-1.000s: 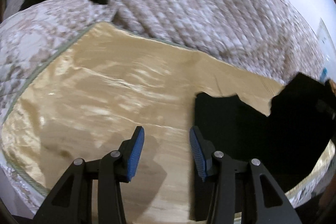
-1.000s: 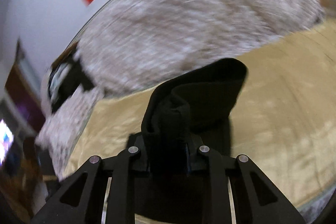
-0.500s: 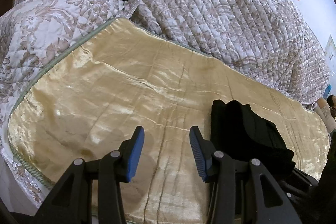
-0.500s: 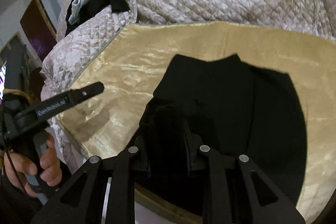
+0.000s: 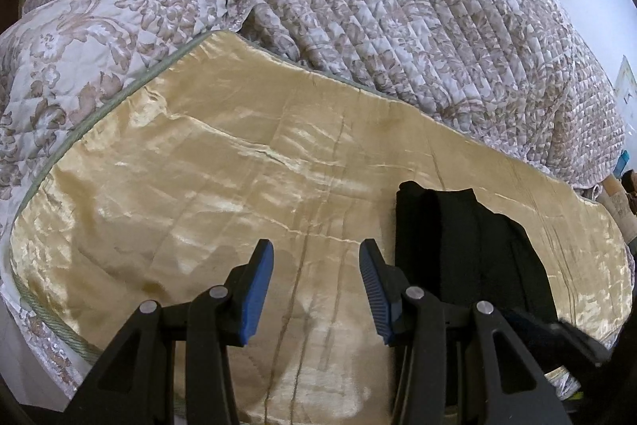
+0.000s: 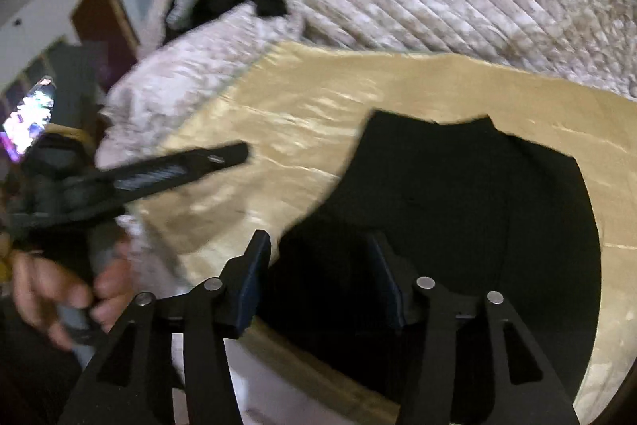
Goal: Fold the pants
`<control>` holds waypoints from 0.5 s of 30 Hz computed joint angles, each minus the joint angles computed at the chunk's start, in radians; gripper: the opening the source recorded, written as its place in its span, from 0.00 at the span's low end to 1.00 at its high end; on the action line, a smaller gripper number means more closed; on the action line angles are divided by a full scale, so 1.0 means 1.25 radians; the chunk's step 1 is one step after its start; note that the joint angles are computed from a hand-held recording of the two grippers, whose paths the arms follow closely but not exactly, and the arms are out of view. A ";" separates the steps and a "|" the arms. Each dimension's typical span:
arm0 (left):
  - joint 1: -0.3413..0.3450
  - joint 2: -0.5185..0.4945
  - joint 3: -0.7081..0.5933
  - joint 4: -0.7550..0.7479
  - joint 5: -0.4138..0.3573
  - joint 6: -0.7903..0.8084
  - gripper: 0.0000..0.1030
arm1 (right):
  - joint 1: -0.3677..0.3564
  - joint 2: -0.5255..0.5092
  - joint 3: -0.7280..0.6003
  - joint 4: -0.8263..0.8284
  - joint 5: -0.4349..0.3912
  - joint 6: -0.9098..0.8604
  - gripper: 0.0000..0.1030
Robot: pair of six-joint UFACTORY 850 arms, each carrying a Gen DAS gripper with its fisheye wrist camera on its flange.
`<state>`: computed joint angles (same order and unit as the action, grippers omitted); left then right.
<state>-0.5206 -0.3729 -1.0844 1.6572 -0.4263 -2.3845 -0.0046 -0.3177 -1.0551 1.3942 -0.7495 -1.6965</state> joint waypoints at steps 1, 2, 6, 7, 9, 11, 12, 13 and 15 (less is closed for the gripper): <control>0.000 -0.001 -0.001 0.002 0.001 0.000 0.46 | -0.013 0.007 0.005 0.014 -0.036 -0.018 0.50; -0.001 -0.003 -0.002 0.005 0.002 0.001 0.46 | -0.018 0.013 0.010 0.027 -0.046 -0.032 0.50; -0.005 -0.004 -0.002 0.041 0.006 -0.018 0.46 | -0.064 0.038 0.040 0.107 -0.037 -0.067 0.50; -0.006 -0.003 -0.002 0.057 0.008 -0.028 0.46 | -0.070 0.039 0.046 0.114 -0.015 -0.064 0.45; -0.012 -0.004 -0.005 0.089 0.009 -0.049 0.46 | -0.077 0.032 0.051 0.106 0.047 -0.040 0.28; -0.015 -0.007 -0.009 0.124 0.020 -0.072 0.46 | -0.074 0.004 0.032 0.026 0.069 0.046 0.26; -0.018 -0.008 -0.014 0.140 0.026 -0.081 0.46 | -0.074 -0.008 0.025 -0.003 0.051 0.061 0.26; -0.020 -0.010 -0.018 0.151 0.032 -0.087 0.46 | -0.072 -0.004 0.027 -0.006 0.041 0.042 0.26; -0.022 -0.013 -0.030 0.185 0.052 -0.107 0.46 | -0.074 -0.012 0.008 -0.043 -0.013 0.065 0.26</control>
